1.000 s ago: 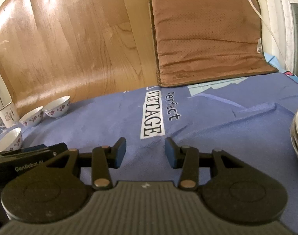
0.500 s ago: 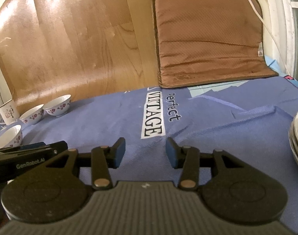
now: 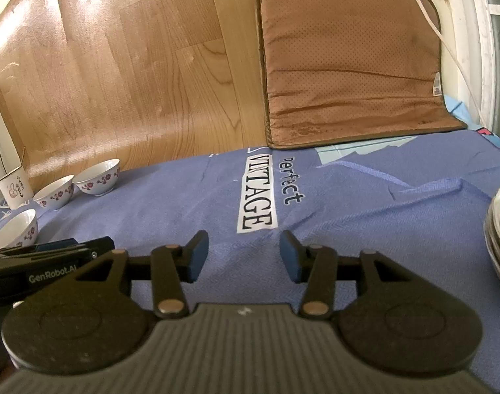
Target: Organize plates and bowls
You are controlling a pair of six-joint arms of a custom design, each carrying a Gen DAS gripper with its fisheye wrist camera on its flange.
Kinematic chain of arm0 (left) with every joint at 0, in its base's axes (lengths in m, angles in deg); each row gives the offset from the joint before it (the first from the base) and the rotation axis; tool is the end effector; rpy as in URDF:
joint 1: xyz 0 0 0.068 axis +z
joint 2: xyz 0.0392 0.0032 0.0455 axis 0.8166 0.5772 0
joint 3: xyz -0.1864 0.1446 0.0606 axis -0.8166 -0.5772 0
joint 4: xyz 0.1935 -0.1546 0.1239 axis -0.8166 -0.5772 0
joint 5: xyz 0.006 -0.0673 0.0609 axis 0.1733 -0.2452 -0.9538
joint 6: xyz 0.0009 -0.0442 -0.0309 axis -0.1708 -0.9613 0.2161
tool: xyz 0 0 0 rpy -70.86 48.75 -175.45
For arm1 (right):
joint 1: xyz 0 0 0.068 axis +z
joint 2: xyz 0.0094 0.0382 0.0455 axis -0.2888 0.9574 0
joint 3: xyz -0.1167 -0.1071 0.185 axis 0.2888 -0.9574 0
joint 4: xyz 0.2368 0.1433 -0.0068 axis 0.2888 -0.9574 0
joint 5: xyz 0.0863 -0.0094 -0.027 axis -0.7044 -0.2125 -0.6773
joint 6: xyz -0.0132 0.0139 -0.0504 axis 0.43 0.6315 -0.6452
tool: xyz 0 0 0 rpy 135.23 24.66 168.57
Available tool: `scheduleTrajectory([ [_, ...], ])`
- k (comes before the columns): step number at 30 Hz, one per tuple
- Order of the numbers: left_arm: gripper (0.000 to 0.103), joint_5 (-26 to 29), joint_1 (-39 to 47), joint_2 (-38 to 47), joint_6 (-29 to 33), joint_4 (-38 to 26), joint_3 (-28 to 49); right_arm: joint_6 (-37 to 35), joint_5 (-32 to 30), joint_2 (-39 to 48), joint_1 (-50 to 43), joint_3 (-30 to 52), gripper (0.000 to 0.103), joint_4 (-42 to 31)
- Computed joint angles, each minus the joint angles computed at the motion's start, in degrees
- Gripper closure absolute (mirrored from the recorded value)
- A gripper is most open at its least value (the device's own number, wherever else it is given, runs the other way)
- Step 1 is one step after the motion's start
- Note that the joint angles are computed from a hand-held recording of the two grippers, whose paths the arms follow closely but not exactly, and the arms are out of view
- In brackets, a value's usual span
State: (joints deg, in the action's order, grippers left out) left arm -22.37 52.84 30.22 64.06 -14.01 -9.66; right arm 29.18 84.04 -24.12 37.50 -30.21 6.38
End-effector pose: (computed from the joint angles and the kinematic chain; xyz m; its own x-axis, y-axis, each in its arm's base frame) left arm 0.2033 -0.0200 0.1584 -0.5116 0.2118 -0.8327 0.4441 0.8948 -0.0452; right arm 0.1081 0.1000 0.1198 -0.3384 0.3605 -0.8692 0.2939 0.9180 0.2663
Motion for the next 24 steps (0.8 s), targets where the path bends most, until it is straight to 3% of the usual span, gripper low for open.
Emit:
scheduleTrajectory([
  [24,0.048,-0.08,-0.1,0.82,0.18,0.27,0.24,-1.12,-0.65,0.91,-0.78,0.08,0.051,1.64],
])
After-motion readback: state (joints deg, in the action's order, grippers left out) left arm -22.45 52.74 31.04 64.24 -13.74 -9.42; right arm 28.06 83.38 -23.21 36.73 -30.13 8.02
